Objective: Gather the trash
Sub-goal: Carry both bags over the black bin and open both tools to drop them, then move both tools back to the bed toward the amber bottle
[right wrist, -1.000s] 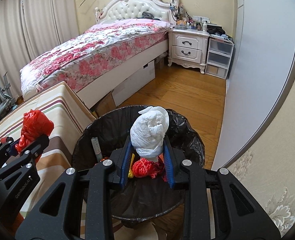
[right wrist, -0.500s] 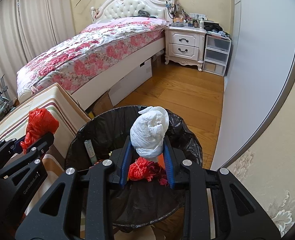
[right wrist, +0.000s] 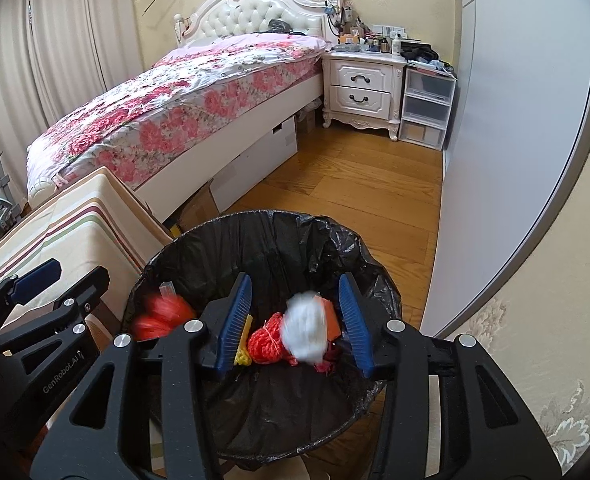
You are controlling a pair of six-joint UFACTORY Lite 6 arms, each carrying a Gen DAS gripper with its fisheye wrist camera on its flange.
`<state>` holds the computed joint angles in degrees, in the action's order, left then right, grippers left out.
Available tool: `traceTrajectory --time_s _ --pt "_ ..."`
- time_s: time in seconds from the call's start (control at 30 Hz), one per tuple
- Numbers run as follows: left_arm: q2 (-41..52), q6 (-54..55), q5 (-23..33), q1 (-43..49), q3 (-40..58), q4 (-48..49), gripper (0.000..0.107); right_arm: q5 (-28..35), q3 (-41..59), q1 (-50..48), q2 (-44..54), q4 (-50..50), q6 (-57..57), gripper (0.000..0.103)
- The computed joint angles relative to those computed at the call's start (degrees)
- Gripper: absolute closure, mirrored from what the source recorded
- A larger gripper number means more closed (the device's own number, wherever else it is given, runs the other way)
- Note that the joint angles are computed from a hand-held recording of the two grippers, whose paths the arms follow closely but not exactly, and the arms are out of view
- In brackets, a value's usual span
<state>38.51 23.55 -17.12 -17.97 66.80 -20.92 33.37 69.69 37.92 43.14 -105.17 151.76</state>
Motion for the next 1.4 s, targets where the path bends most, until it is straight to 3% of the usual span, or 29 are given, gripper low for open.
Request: traceTrajectory --time_s 0.3,0.5,0.77,1.4 --pt "-1.2 0.1 -0.1 0.5 -0.9 -0.7 0.035 1.3 -1.2 0.6 -0.8 1.0 -0.2 0.044" --pt "-5.3 0.7 -2.7 1.6 -6.4 -0.6 0.034 1.6 -1.3 1.8 -1.0 2.2 -0.7 0.036" --pt "-10.2 -1.6 -3.6 6.2 -12.6 3.0 0.034 0.9 1.1 4.9 -0.4 4.5 -2.8 0.035" --pt "-22.2 -15.9 -8.2 28.3 -31.7 26.1 0.032 0.2 17.1 17.1 8.8 18.0 -19.0 0.034"
